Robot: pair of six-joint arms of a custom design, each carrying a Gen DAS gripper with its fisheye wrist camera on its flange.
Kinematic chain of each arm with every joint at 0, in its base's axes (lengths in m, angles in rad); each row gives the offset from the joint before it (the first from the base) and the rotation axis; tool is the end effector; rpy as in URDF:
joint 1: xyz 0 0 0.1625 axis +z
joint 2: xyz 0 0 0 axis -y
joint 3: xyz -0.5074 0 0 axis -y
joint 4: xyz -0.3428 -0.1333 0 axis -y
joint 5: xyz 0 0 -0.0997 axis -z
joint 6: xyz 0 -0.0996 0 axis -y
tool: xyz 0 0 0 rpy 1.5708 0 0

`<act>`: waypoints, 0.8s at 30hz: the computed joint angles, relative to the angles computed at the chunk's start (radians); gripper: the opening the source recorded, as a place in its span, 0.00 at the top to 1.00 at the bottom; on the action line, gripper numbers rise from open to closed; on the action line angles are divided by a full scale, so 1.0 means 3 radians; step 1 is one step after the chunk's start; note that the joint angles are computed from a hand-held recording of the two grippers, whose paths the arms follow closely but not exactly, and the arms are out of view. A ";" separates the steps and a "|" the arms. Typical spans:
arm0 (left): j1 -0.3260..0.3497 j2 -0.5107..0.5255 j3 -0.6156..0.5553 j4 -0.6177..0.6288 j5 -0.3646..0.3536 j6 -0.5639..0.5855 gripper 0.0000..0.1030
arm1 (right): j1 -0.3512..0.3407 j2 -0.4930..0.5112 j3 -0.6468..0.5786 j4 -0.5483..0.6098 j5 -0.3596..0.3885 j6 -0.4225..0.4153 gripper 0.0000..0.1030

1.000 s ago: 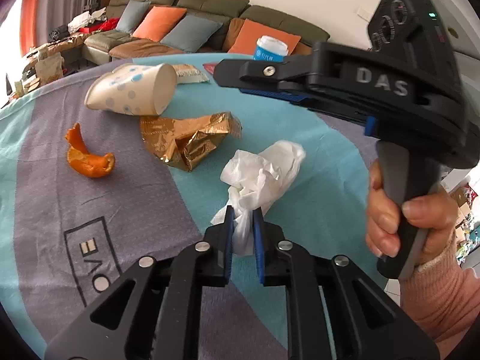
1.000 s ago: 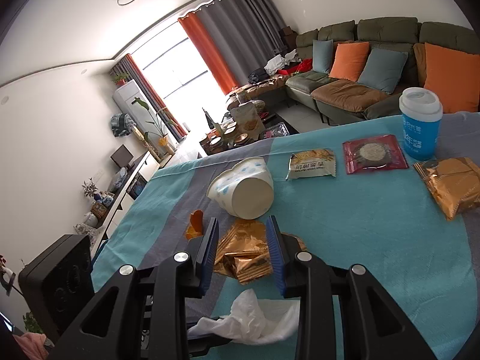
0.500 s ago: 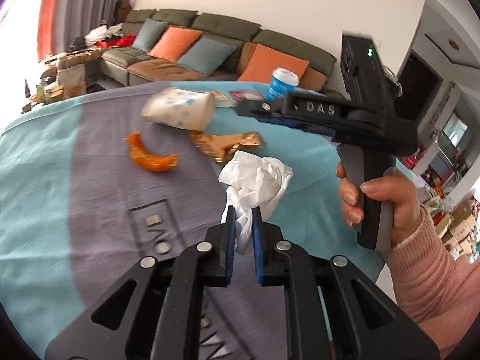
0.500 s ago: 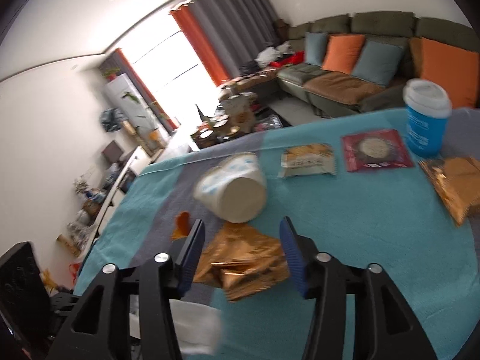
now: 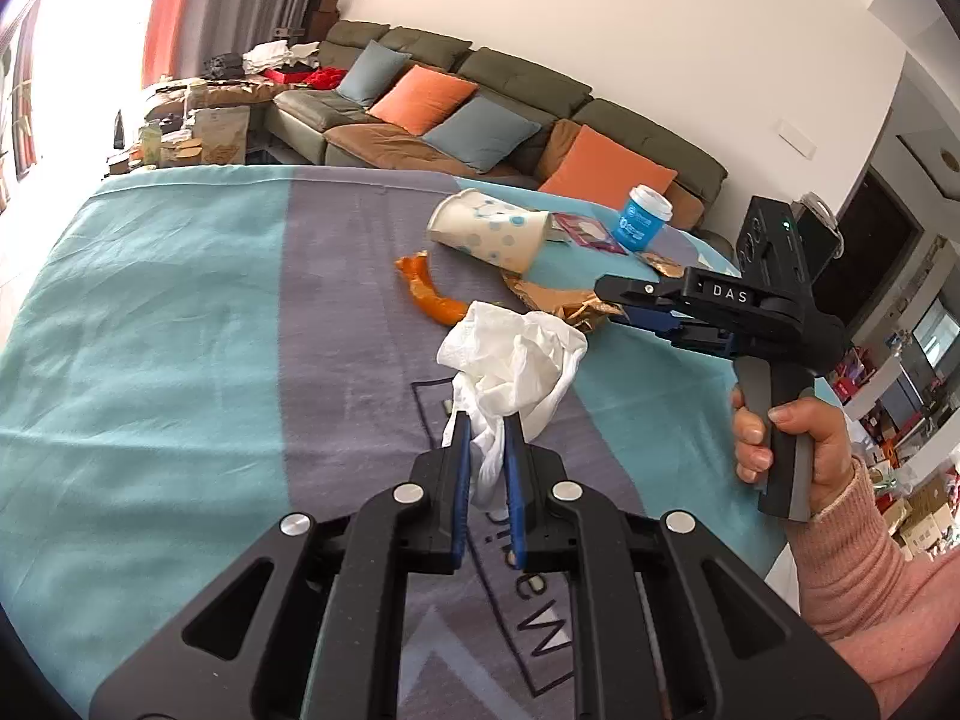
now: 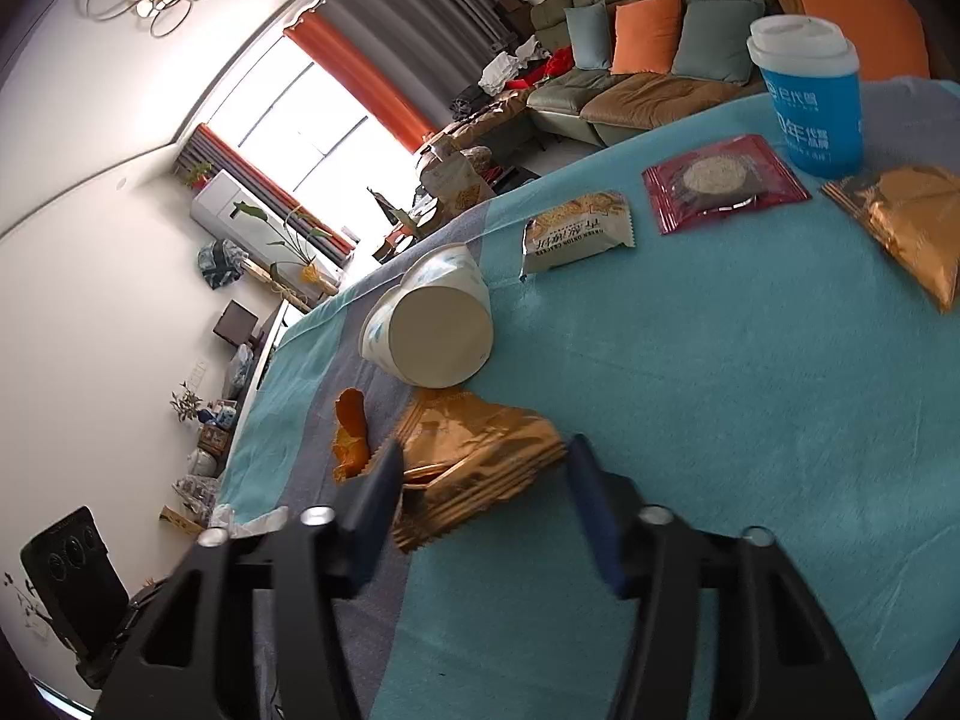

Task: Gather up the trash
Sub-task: 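Grasp the gold foil wrapper with the right gripper while the left gripper holds the tissue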

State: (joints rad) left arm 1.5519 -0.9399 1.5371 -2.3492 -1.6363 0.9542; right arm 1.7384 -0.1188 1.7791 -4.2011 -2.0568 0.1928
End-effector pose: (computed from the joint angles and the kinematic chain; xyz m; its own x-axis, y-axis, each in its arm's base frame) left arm 0.1136 -0.7010 0.2997 -0.5616 0.8201 -0.1098 0.8245 0.5437 -0.1567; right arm 0.1860 -0.5793 -0.0863 -0.9368 0.3349 0.1011 0.0868 0.5025 -0.8602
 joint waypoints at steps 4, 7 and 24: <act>0.0005 0.0023 -0.0004 -0.0066 -0.0001 -0.0034 0.89 | 0.0015 0.0010 0.0022 -0.0029 0.0028 -0.0015 0.60; 0.0023 0.0027 -0.0027 -0.0070 -0.0004 -0.0069 0.89 | 0.0048 0.0023 0.0027 -0.0040 0.0028 -0.0048 0.67; 0.0169 -0.0053 -0.0122 -0.0199 -0.0072 -0.0147 0.89 | 0.0301 0.0095 0.0027 -0.0165 0.0061 -0.0277 0.68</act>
